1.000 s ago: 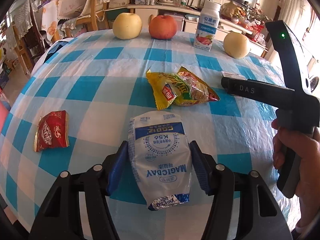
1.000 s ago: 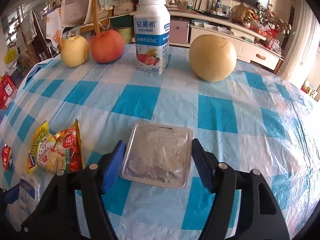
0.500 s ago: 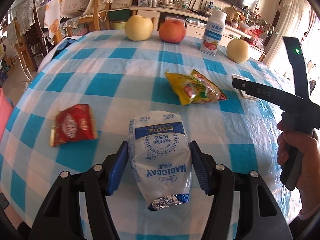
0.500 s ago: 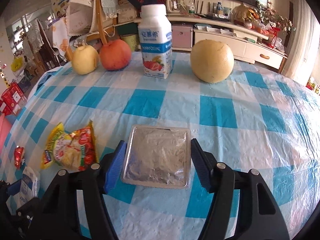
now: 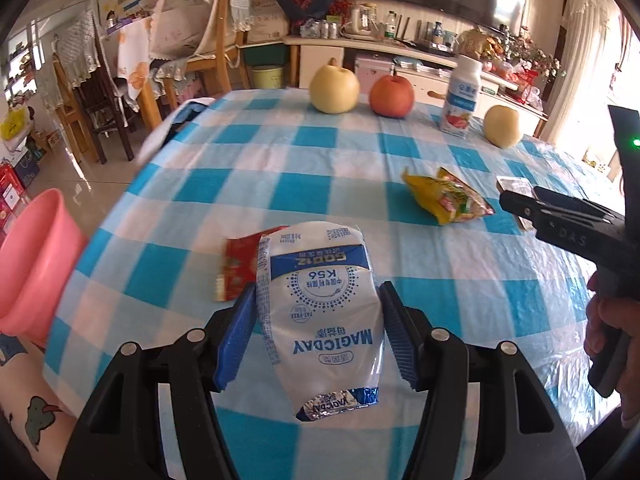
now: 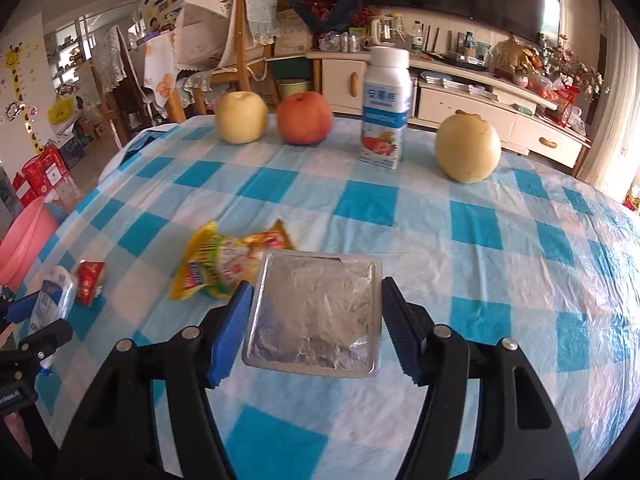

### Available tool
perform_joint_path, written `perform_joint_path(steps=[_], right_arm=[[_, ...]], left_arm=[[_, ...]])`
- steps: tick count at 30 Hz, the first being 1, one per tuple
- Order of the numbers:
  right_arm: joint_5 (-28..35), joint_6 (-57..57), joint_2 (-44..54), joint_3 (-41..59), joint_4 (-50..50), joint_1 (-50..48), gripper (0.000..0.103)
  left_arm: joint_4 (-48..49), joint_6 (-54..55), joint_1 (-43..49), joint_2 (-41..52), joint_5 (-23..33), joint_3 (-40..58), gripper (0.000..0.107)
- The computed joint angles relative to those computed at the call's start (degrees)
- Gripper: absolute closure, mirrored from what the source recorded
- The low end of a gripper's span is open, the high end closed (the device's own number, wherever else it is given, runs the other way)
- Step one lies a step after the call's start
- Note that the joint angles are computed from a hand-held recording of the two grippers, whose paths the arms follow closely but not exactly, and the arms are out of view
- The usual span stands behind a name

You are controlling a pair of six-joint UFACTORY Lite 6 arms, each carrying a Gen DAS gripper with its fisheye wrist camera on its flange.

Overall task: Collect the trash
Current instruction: 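Lift the white milk bag and foil tray and carry them to the pink basin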

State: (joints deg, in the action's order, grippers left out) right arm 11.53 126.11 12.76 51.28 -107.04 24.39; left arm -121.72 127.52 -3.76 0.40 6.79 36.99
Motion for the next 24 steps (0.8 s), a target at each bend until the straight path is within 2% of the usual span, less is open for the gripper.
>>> perform_joint_path(steps=[6,13,16,24], right_arm=[[1.7,-7.7,0.7,2.7,11.2,7.1,0.038],[2.7,-18.0,1.5,5.5,25.5,14.0,0.038],[3.6,-22.0,2.1,7.3,30.7,16.8,0.038],[7.8,-37.3,7.9,18.8,46.4,24.9,0.038]], left_arm=[[6.2,-0.2,7.7,-2.8,1.7,-1.7,0.045],[18.6,-7.1,18.0,-4.3,4.7,-1.2,0.045],[20.5,-6.9,21.8,-4.5,5.8,-0.3,0.045],[26.6,-8.2,33.2,-1.4,10.3,5.3,0.045]])
